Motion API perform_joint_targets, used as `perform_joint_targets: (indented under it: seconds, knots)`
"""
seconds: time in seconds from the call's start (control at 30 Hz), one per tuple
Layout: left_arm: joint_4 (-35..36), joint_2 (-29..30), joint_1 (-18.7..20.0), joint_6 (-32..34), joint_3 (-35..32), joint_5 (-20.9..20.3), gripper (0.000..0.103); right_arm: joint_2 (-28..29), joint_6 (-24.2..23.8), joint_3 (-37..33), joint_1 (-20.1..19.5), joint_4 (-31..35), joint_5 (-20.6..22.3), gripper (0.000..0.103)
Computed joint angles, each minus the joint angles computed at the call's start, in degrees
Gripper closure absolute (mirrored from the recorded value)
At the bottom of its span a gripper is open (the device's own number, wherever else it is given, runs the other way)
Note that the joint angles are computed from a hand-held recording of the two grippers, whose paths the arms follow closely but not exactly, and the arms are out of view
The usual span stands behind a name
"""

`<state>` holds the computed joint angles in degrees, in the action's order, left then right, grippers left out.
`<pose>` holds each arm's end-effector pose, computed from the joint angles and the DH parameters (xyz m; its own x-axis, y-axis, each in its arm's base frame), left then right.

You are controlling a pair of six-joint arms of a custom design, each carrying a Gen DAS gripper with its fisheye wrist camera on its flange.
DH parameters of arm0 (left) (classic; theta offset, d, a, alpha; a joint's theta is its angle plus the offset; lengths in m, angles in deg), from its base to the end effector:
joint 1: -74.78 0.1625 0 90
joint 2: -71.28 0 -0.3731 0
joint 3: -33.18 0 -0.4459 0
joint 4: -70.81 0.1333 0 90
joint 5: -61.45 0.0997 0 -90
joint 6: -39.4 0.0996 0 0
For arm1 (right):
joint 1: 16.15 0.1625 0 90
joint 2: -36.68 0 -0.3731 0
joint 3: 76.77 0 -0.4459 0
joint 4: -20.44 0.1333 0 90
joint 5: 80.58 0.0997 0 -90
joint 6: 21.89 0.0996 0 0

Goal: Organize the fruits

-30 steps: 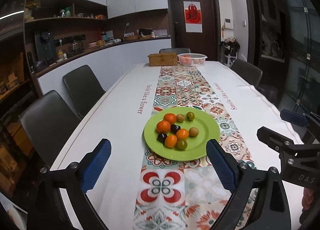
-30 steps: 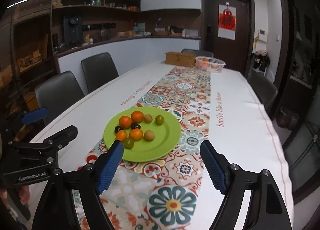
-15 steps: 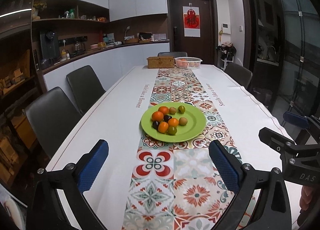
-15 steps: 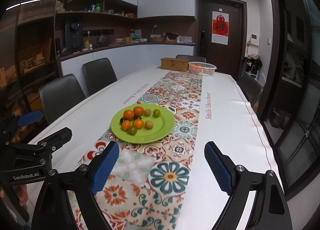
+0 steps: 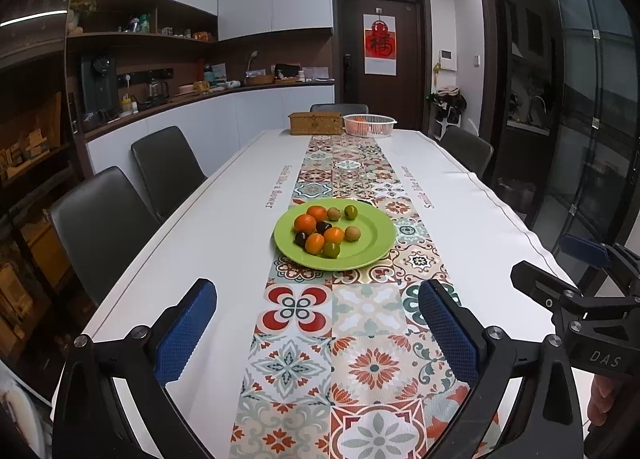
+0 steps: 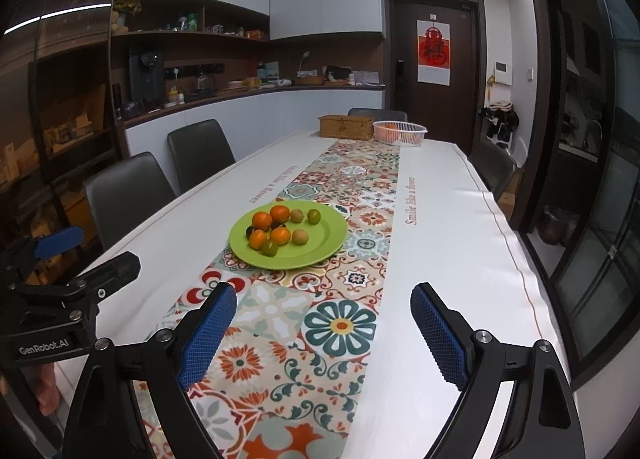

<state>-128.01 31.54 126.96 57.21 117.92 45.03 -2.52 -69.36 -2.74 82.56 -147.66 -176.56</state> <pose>-0.2310 -0.6707 0.1628 -0.6324 -0.3758 -0.6774 0.4873 0.4868 -0.7250 0.2420 -0.7679 0.1398 -0.5906 -0.5845 0.5564 -0.8070 0.4276 -0.4074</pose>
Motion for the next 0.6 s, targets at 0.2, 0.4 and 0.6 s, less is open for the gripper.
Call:
perform_joint_targets:
  seconds: [0.2,0.4,0.6]
  knots:
    - [0.2,-0.3,-0.4,-0.3,0.6,0.8,0.000,-0.5,-0.2,0.6,-0.1,-0.2,0.1,0.013]
    - [-0.1,-0.5,-0.6,-0.2,0.9,0.8,0.000,-1.0,-0.6,1.4,-0.1,-1.2,0.0,0.013]
    - [-1.7,0.1,-0.8,1.9,0.2,1.3,0.000,-1.4,-0.8,1.9,-0.1,-1.7,-0.1,0.013]
